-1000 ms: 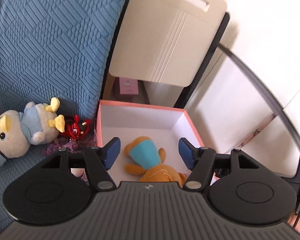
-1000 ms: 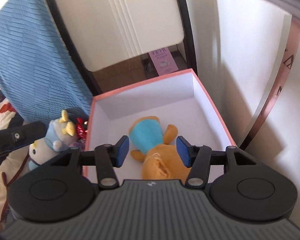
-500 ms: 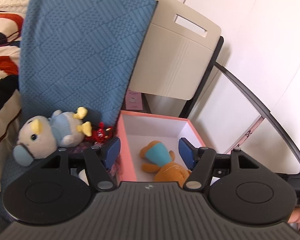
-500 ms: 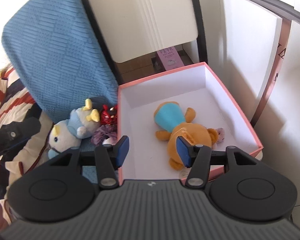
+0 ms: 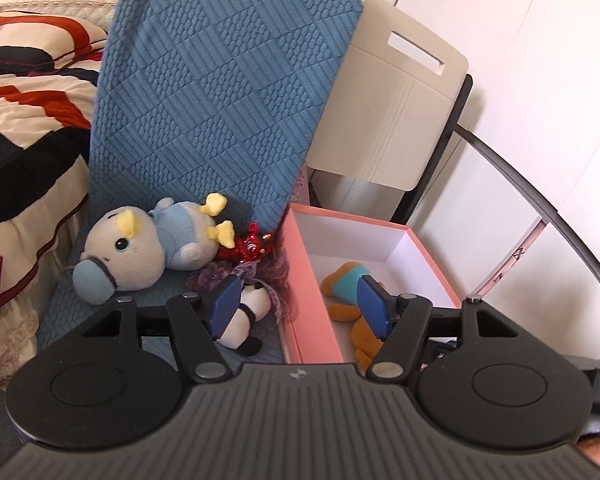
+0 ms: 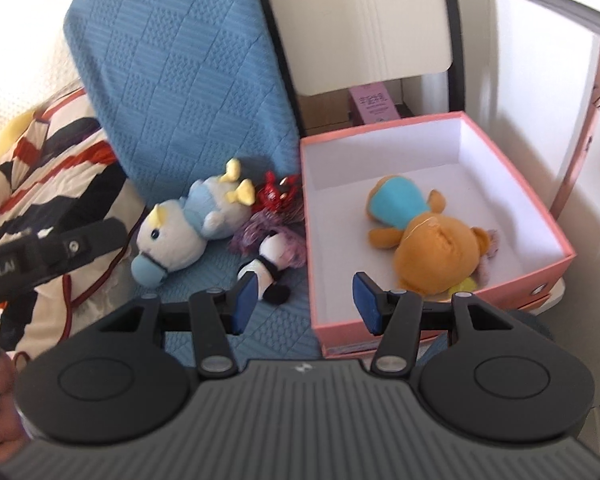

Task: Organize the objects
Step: 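Withdraw both tools from the box toward the remaining plush toys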

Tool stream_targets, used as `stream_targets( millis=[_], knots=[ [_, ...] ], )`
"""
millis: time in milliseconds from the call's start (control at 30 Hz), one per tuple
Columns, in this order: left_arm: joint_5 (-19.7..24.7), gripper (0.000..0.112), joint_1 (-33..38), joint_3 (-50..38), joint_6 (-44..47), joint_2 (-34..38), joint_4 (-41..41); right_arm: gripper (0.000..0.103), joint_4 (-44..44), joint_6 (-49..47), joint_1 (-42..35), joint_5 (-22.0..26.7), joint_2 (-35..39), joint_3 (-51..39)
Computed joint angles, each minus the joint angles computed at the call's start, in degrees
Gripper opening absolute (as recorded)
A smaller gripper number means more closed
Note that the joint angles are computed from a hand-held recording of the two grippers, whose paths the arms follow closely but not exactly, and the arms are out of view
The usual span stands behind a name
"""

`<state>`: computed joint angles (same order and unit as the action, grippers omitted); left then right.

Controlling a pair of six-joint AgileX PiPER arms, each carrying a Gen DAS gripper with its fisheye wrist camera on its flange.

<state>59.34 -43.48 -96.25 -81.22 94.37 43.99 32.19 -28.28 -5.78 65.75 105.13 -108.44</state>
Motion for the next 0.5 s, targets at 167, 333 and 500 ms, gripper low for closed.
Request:
stream_targets(
  millis=[167,333,500],
  knots=[
    [-0.72,0.070,-0.61,4.36,-2.10,-2.13,1.89,0.055,-0.56,-0.18,2.19,-3.48,-2.02,5.03],
    [-2.33,0.070,0.70,9.16,-4.95,-4.49,2.39,0.055,-0.61,-0.47,3.95,-6.04,-2.05,6.87],
    [-8.95,0.070,2.22,15.98,-9.80,-7.65,3.50,0.057,-0.08,-5.49,5.26,-10.84,-2.61,9.79]
  ],
)
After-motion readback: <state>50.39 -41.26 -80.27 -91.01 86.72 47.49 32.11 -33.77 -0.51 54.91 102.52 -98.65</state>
